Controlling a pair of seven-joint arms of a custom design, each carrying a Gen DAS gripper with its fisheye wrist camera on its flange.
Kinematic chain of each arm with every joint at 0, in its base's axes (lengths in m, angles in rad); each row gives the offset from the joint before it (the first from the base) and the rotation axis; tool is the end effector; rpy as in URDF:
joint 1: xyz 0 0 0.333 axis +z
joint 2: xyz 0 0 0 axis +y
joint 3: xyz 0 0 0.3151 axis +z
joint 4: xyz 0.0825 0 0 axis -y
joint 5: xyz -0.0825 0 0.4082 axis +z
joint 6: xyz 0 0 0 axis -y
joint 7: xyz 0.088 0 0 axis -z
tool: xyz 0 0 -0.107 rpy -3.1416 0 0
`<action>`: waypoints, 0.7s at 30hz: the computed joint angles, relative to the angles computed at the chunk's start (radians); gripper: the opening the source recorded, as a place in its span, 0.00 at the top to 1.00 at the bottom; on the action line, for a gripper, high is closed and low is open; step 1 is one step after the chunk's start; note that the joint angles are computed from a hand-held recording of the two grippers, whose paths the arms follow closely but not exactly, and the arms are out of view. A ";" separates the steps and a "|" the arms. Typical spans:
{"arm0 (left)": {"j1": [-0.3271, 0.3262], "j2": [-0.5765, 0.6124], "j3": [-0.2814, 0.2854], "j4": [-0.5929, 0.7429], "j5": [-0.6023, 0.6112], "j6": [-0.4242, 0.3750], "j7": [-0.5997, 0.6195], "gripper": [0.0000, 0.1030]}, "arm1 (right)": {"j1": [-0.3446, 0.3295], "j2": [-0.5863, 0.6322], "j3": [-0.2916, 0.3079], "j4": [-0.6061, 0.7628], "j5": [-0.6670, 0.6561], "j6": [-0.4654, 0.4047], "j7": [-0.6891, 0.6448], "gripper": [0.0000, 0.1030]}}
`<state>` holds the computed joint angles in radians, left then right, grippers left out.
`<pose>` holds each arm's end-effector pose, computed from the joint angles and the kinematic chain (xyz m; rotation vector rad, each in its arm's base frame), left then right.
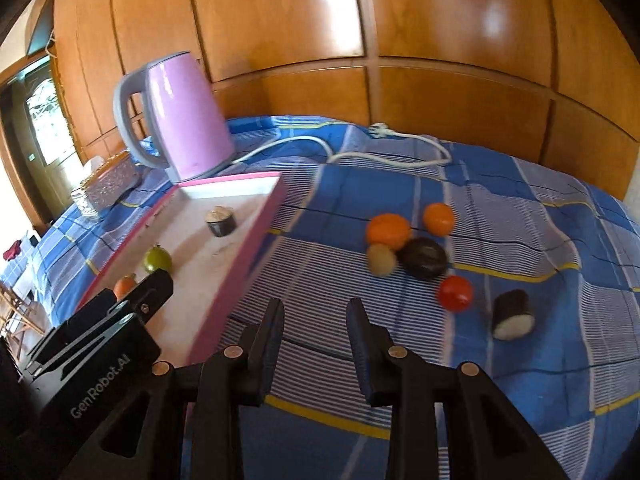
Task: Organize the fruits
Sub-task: 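Move the right tool to the dark cylindrical slice while the left tool approaches the red tomato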
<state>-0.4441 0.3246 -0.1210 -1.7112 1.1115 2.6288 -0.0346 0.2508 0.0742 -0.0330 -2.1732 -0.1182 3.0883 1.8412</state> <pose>0.5903 -0.3895 0.4468 -1.8768 1.5016 -0.9460 0.5970 0.1424 0.4436 -1.7372 1.6297 -0.6105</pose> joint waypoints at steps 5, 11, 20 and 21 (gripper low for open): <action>-0.015 0.016 -0.005 0.023 0.004 -0.012 0.052 0.31 | -0.009 -0.018 -0.046 -0.021 -0.126 -0.007 0.131 0.68; -0.022 0.026 -0.007 0.033 -0.014 -0.012 0.097 0.31 | -0.052 -0.023 -0.056 -0.028 -0.227 -0.017 0.289 0.68; -0.042 0.064 -0.011 0.074 -0.058 0.012 0.210 0.31 | -0.101 -0.015 -0.033 -0.032 -0.084 -0.075 0.295 0.68; -0.042 0.066 -0.010 0.076 -0.068 0.019 0.222 0.32 | -0.104 -0.016 -0.035 -0.034 -0.075 -0.074 0.306 0.68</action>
